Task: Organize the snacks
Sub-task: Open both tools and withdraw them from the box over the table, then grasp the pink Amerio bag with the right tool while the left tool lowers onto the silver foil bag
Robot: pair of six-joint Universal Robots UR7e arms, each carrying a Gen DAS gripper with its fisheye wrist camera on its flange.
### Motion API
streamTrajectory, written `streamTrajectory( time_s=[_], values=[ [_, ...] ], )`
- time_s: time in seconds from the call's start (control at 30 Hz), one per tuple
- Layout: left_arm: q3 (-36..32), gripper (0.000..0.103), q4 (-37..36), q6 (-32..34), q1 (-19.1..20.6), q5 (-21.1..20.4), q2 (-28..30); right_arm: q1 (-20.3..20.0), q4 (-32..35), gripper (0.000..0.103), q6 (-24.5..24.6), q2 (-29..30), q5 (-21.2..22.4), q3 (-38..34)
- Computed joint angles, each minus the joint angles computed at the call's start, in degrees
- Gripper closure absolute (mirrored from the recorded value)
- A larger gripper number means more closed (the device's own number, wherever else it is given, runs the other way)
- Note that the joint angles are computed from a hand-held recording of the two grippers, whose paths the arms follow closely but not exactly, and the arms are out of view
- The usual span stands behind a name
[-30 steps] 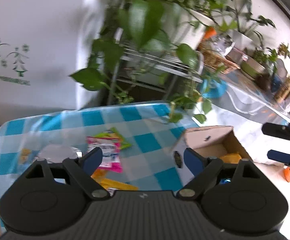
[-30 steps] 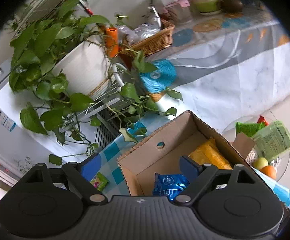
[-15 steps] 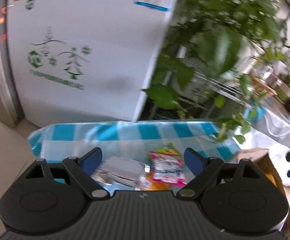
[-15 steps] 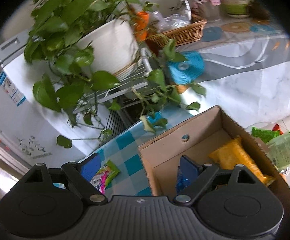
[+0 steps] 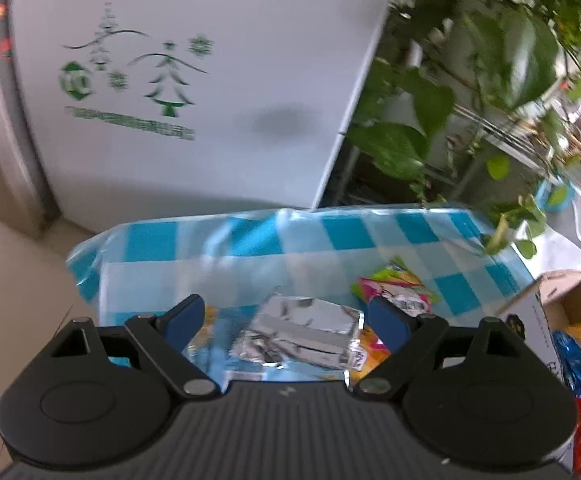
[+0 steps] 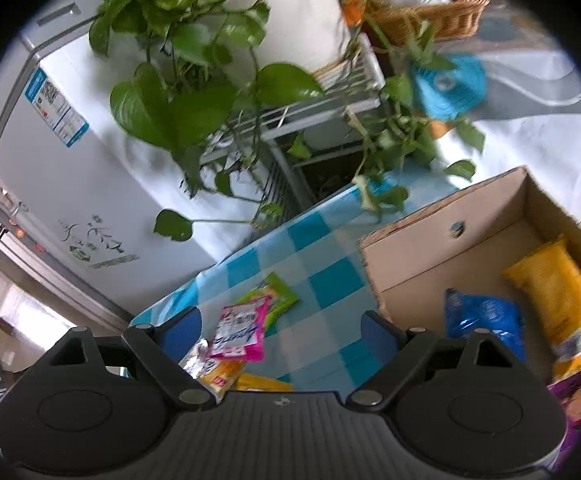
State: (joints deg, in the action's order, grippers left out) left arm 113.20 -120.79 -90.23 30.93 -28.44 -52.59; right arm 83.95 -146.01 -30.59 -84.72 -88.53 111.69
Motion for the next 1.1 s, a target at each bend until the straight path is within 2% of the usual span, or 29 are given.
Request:
streamTrajectory(
  time_s=[0.23,0.43,0.6,1.1],
  values=[
    [-0.8,0.014,-7.6,10.5,2.6,-1.4,2.9,1.6,0.9,0.012,-0.5,1.6,-2.5,0.2],
    [0.5,0.014,-21.6,24.7,4.8,-2.9,4.8,2.8,0.2,0.012,1.4,4.2,-4.6,-0.7],
    [0.7,0.014,-26.2,34.0,5.7,-4.4,6.1,4.0,0.0,0.012,2.3,7.7,-7.1,-1.7],
    [3.0,0.014,-38.9,46.3,6.7,-6.3,7.5,6.7,1.9,0.012,5.3,19.2,-12.1,-7.5]
  ],
)
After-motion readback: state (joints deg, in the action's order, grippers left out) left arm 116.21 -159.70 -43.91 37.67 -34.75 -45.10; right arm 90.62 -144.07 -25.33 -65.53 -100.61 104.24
